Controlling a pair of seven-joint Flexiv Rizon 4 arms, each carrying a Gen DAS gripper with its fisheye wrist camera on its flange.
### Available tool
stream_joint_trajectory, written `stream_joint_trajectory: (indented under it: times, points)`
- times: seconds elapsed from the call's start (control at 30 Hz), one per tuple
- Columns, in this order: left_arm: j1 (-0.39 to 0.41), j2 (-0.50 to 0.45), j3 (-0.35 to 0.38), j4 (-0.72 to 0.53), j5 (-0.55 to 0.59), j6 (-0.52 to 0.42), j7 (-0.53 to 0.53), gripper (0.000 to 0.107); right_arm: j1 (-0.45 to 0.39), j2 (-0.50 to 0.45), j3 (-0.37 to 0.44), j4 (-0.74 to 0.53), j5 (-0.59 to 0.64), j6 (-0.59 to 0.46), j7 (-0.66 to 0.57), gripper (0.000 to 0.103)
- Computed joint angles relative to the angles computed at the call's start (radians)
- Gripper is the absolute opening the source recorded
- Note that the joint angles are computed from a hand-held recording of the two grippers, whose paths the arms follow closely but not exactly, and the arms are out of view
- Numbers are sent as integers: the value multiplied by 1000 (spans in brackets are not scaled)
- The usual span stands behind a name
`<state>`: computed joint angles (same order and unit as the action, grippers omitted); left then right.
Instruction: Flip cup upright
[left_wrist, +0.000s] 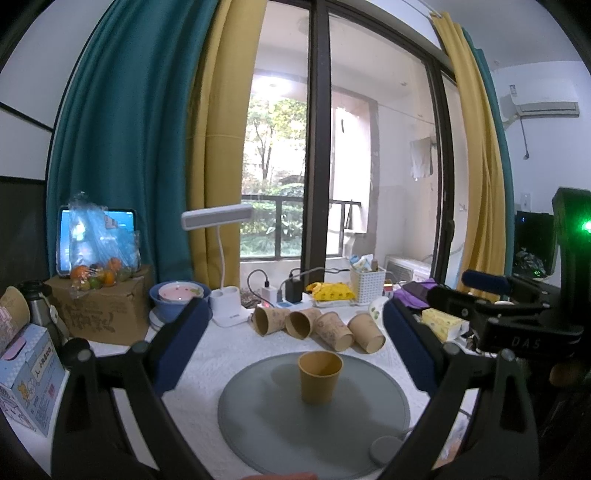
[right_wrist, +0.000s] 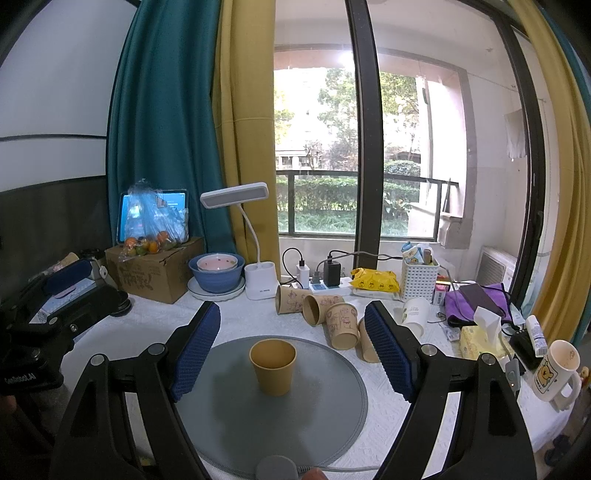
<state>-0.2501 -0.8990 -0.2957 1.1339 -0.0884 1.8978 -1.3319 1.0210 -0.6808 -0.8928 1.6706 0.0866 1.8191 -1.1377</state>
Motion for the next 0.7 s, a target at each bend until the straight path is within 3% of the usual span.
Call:
stream_joint_trajectory:
  times: [0.7]
  points:
    - [-5, -3, 16, -1, -7, 19, -8, 96, 2, -1, -2, 0, 2, 4, -3, 83]
